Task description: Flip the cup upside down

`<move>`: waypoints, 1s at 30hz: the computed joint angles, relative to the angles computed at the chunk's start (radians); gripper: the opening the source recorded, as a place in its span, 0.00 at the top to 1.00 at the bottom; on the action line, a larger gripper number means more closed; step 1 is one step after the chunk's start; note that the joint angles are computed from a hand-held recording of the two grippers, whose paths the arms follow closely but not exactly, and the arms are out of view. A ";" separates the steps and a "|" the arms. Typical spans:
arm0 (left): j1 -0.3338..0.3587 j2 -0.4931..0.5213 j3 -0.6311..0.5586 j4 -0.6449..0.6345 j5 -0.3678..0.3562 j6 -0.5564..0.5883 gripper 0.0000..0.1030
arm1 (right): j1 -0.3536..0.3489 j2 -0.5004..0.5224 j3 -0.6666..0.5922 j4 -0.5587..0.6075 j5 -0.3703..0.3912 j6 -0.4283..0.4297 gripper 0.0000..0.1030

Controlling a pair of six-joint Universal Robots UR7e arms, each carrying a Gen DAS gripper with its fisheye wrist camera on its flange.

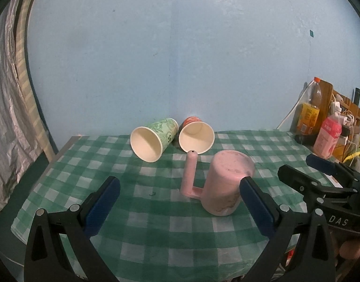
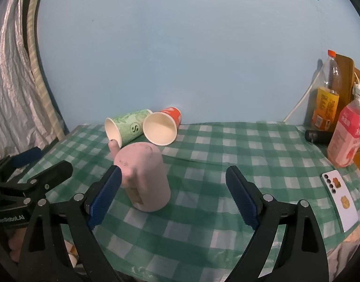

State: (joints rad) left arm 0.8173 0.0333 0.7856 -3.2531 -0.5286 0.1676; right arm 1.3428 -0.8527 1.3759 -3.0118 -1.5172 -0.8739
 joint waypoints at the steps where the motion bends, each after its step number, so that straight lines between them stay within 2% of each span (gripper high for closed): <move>1: 0.000 0.001 -0.002 -0.001 0.001 0.001 0.00 | 0.000 0.000 0.002 -0.001 0.000 -0.001 0.13; 8: 0.003 -0.009 0.006 0.024 0.012 -0.032 0.00 | 0.001 0.001 0.003 -0.002 0.000 -0.001 0.13; 14: 0.000 0.002 -0.010 0.013 0.022 -0.011 0.00 | 0.002 0.000 0.006 -0.001 -0.001 0.002 0.13; 19: 0.007 -0.018 0.017 0.036 -0.014 -0.049 0.00 | 0.002 0.002 0.005 0.000 -0.009 0.003 0.13; 30: 0.008 -0.006 -0.001 0.023 -0.003 -0.040 0.00 | 0.004 0.004 0.006 -0.001 -0.017 0.001 0.13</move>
